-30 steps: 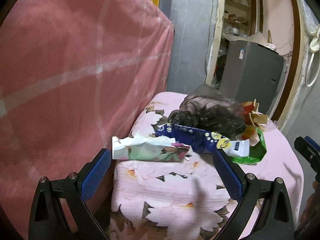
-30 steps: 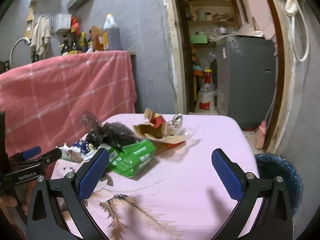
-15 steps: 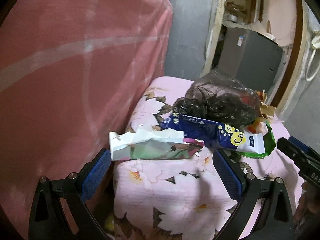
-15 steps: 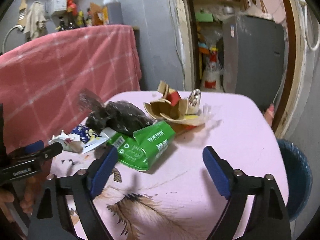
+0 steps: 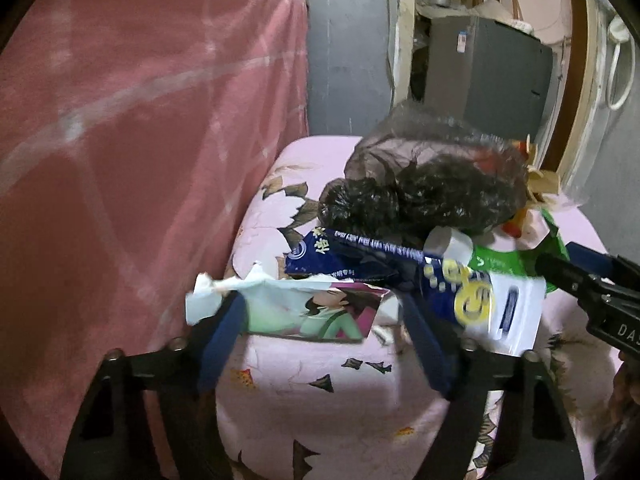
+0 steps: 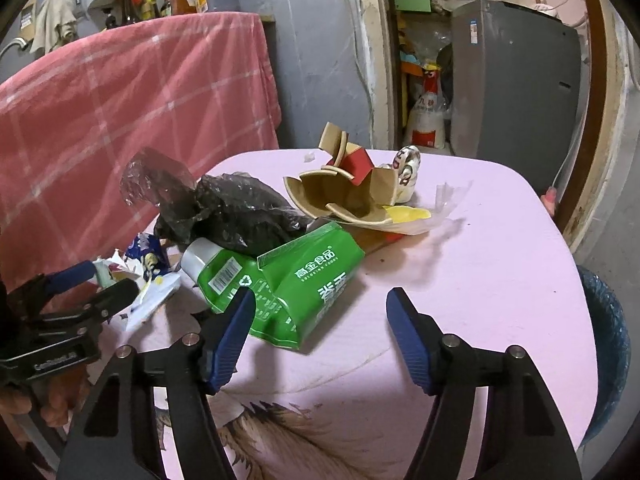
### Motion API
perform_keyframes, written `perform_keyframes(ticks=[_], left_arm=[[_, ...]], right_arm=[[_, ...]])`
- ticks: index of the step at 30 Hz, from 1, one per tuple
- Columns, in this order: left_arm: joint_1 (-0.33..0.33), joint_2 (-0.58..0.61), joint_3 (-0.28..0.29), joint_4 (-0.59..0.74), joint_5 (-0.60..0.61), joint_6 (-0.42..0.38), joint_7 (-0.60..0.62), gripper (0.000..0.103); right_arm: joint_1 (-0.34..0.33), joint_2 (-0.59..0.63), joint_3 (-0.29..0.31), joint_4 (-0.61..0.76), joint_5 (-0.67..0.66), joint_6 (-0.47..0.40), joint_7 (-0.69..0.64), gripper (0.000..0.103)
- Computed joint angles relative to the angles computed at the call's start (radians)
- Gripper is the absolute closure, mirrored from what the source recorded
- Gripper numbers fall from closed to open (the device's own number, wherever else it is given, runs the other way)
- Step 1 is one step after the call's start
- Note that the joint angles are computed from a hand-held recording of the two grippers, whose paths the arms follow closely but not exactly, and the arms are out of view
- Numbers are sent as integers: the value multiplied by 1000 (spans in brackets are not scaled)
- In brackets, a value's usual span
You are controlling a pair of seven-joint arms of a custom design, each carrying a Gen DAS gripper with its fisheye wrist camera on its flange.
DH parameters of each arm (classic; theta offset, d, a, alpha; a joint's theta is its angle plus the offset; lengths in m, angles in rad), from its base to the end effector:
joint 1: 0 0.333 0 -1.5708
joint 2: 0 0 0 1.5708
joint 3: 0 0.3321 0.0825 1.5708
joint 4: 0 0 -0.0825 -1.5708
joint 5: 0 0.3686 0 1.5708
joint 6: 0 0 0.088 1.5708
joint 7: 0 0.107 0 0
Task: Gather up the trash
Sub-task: 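Grasp the green tube box with the right tool while the left tool grasps the blue toothpaste tube, then lift the green box with the right tool toward the bin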
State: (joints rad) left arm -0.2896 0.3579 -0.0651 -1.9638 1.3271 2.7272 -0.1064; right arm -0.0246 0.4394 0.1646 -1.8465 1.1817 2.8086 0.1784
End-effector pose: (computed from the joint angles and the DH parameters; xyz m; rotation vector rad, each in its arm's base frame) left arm 0.5727 -0.2480 0.3408 -1.8804 1.5678 -0.6343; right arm 0.6589 0.0364 0.3480 -1.9972 1.2565 -0.3769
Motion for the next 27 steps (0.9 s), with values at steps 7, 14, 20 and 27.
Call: perform_keyframes(ticks=[7, 14, 20, 27], left_arm=[[-3, -8, 7, -10, 59, 13, -52, 62], [3, -13, -9, -14, 60, 5, -71, 95], [3, -31, -11, -30, 125, 10, -154, 103], [1, -66, -40, -69, 205, 3, -271, 103]], right_arm=[[7, 9, -7, 7, -58, -12, 53, 52], [0, 10, -4, 8, -81, -16, 81, 69], [-15, 2, 14, -4, -33, -1, 36, 90], [-40, -36, 18, -35, 134, -19, -132, 99]])
